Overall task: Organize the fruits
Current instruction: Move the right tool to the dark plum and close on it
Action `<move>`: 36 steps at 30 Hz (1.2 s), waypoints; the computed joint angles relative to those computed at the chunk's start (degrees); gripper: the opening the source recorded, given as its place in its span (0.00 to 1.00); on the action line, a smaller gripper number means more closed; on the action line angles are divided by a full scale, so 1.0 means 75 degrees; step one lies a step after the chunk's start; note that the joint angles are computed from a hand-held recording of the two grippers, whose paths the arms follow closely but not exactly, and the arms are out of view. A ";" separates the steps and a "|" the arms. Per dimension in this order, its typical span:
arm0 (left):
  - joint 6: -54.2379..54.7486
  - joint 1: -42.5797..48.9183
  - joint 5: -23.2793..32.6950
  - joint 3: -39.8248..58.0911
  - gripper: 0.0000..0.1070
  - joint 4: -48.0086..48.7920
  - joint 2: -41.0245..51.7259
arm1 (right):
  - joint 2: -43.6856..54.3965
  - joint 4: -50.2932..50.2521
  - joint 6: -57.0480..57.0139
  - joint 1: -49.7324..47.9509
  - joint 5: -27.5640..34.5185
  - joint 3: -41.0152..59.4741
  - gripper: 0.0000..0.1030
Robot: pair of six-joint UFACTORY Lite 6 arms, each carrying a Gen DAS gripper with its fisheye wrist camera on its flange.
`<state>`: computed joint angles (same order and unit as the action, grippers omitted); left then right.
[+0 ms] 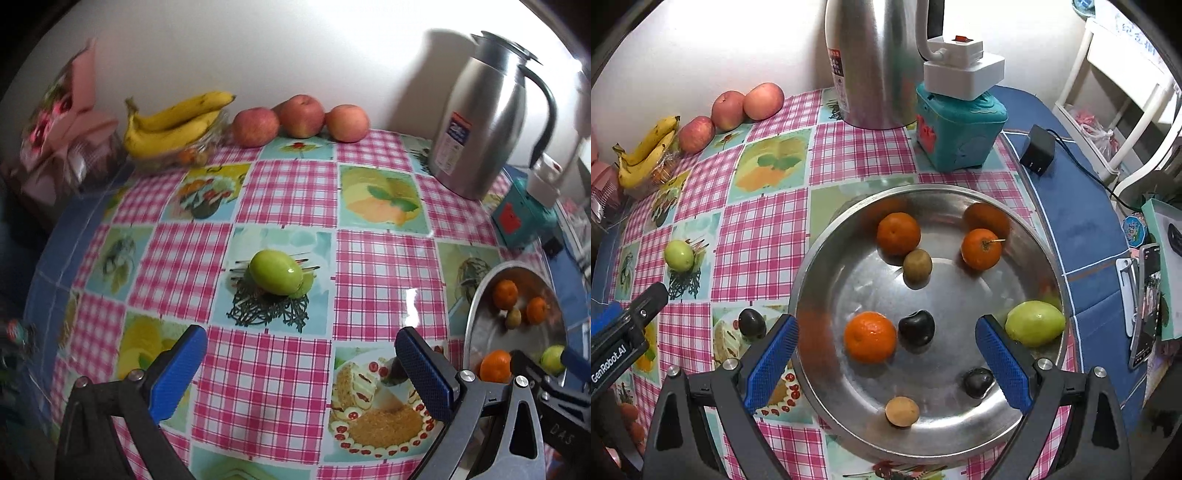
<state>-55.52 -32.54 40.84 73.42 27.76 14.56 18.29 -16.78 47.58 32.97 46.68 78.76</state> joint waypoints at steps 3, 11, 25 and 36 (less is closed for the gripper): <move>0.0433 0.0001 -0.0041 -0.0011 0.96 -0.0096 -0.0066 | -0.0047 -0.0089 0.0165 0.0094 0.0042 -0.0010 0.94; 0.1204 0.0695 -0.0434 -0.0405 0.96 -0.0742 -0.0463 | -0.0098 -0.0064 0.0517 0.0254 -0.0044 0.0151 0.94; 0.1392 0.2336 -0.0305 -0.1319 0.96 0.0017 -0.1548 | 0.1766 0.0423 0.0406 0.1350 0.0505 0.2607 0.94; 0.1851 0.2970 -0.0771 -0.1515 0.96 -0.0761 -0.1577 | 0.2692 0.0839 0.0203 0.1635 0.0371 0.3575 0.94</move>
<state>-41.63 -10.27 35.06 62.06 22.05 2.73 38.48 -10.48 49.10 45.23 49.47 105.57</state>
